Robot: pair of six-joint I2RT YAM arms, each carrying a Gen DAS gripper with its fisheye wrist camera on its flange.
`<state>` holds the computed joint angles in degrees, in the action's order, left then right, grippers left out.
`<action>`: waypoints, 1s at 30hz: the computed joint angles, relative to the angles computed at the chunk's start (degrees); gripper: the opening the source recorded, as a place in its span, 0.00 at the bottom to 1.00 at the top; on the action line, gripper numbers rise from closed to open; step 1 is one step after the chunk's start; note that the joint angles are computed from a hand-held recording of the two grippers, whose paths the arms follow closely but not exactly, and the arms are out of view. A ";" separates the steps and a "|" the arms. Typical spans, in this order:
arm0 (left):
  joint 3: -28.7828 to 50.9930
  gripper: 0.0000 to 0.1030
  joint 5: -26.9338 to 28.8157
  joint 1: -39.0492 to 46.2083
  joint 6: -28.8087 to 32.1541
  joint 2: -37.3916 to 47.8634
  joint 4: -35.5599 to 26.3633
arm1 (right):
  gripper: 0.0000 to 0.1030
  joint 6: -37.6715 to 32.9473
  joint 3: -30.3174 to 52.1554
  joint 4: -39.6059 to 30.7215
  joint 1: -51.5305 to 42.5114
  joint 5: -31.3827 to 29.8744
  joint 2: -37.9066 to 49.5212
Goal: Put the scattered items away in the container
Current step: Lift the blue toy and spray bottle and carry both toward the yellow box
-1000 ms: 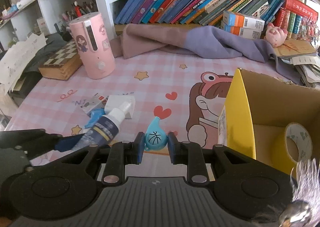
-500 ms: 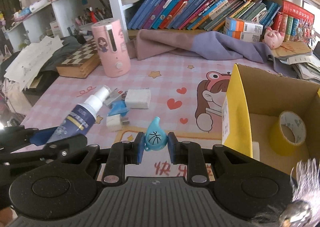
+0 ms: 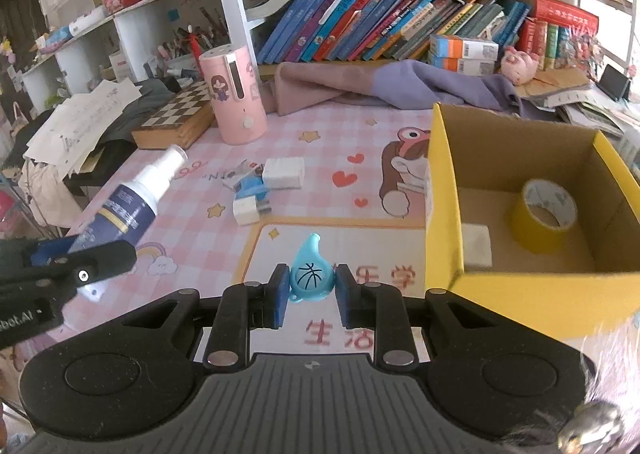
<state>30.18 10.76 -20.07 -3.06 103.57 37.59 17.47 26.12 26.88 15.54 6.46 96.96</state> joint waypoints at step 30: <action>-5.48 0.30 5.90 -9.03 2.32 -3.83 0.75 | 0.22 13.71 -20.74 -13.26 3.20 12.17 -29.33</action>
